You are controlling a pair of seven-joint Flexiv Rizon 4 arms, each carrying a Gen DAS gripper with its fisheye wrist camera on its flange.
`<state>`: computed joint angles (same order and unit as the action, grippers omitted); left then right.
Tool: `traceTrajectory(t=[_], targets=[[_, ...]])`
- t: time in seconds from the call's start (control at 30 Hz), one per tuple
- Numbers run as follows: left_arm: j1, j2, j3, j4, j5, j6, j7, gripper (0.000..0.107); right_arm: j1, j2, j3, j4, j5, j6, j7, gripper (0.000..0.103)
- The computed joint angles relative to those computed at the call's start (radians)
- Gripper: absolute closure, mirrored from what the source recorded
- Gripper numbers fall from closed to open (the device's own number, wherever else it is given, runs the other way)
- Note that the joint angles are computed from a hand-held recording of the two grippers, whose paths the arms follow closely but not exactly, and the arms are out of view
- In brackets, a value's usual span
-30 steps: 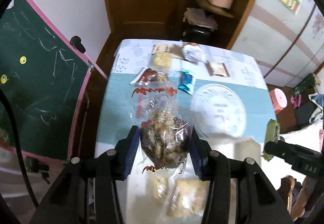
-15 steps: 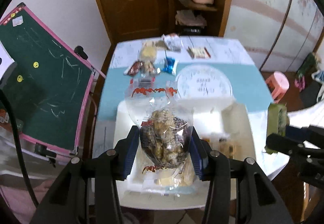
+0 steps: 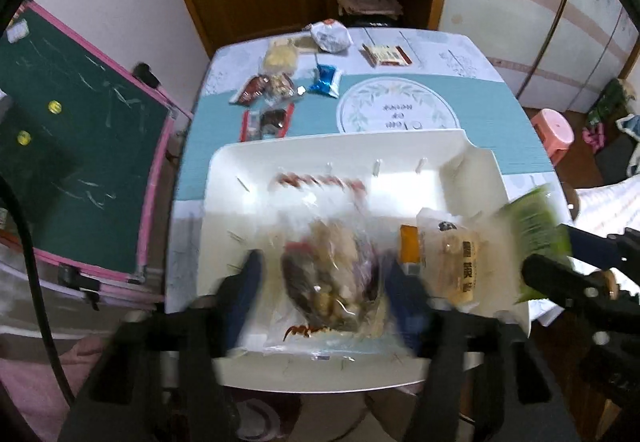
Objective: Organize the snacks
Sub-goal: 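Lower the nut bag and green candy pack into the white tray, then move both grippers back over the remaining snacks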
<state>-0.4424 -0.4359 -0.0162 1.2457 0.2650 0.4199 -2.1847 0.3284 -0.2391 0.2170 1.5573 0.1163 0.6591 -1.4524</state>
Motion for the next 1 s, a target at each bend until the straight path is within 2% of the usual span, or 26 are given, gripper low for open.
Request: traceTrajectory(t=[0.03, 0.07, 0.13, 0.2, 0.43, 0.63, 0.8, 0.9, 1.0], targets=[[0.008, 0.004, -0.002, 0.012, -0.012, 0.012, 0.003, 0.016, 0.01, -0.006, -0.004, -0.001, -0.024, -0.007, 0.015, 0.057], [0.014, 0.014, 0.0, 0.028, -0.015, 0.031, 0.006, 0.015, 0.019, -0.012, -0.008, -0.001, -0.048, -0.011, 0.03, 0.055], [0.027, 0.027, 0.001, 0.046, -0.018, 0.051, 0.026, 0.015, 0.033, -0.015, -0.011, 0.003, -0.082, 0.002, 0.061, 0.043], [0.039, 0.039, 0.002, 0.065, -0.022, 0.063, 0.041, 0.015, 0.047, -0.021, -0.013, 0.001, -0.115, 0.013, 0.092, 0.04], [0.108, 0.117, 0.013, 0.154, -0.033, 0.175, 0.111, 0.015, 0.094, -0.068, -0.007, -0.082, -0.166, -0.034, 0.161, 0.04], [0.149, 0.148, 0.017, 0.185, -0.012, 0.267, 0.182, 0.015, 0.152, -0.107, -0.026, -0.147, -0.277, -0.029, 0.242, 0.04], [0.167, 0.176, 0.02, 0.216, 0.015, 0.393, 0.237, 0.015, 0.183, -0.123, -0.038, -0.167, -0.346, -0.015, 0.304, 0.04], [0.172, 0.172, 0.017, 0.193, 0.016, 0.385, 0.273, 0.015, 0.188, -0.134, -0.044, -0.19, -0.365, -0.031, 0.33, 0.04], [0.193, 0.155, 0.008, 0.167, -0.036, 0.364, 0.325, 0.015, 0.184, -0.15, -0.048, -0.232, -0.363, -0.066, 0.334, 0.04]])
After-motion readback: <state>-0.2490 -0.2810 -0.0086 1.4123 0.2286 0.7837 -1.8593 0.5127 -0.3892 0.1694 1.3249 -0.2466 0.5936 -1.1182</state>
